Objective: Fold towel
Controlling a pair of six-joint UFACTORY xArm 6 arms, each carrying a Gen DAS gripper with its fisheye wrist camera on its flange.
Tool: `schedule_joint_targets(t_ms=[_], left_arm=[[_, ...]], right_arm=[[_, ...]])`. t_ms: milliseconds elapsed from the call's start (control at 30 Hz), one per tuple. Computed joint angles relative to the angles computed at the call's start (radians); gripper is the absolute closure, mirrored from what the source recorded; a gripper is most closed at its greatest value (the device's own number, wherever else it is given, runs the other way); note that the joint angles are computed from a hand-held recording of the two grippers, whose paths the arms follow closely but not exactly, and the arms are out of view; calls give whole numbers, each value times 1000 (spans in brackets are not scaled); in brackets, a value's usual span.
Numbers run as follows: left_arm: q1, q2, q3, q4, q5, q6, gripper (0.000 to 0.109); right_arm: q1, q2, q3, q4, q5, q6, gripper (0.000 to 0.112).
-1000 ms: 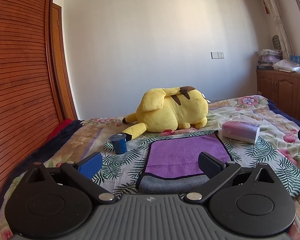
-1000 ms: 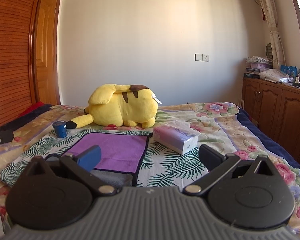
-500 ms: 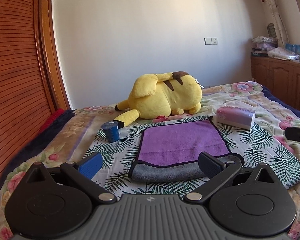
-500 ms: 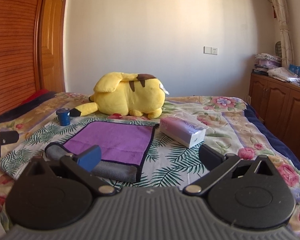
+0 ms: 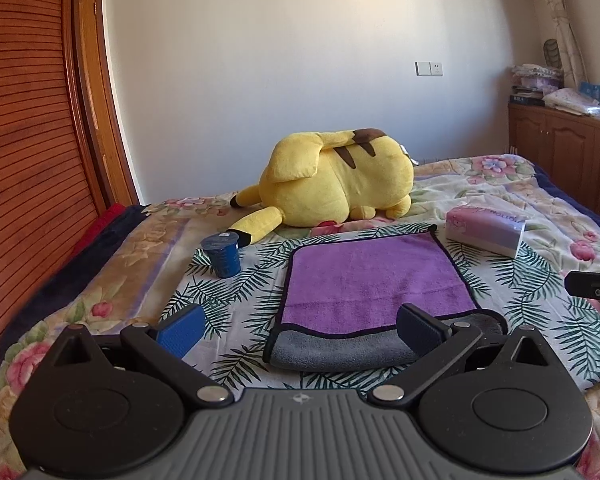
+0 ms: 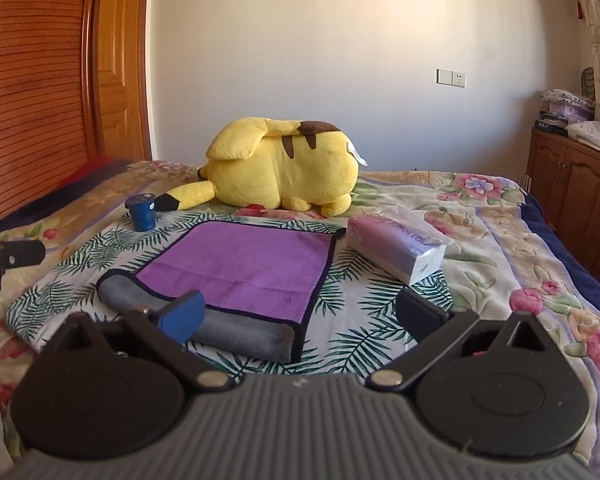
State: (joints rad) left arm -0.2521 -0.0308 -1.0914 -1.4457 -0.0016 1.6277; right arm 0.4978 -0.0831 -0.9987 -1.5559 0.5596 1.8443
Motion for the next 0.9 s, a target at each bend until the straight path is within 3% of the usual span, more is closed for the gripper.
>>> schedule_joint_targets(t_ms=[300,600,900], left_arm=[[31,71,-47,274,56,-241,21],[58,142,-114,414,149,-325,22],[79,241,-207,519,211,-385,36]], right_arm=[[-55,63,-52,24,-89,-50,24],[-100,136,-112,79,-158,-150,27],[-156,206,-150,165,-235,-221,32]])
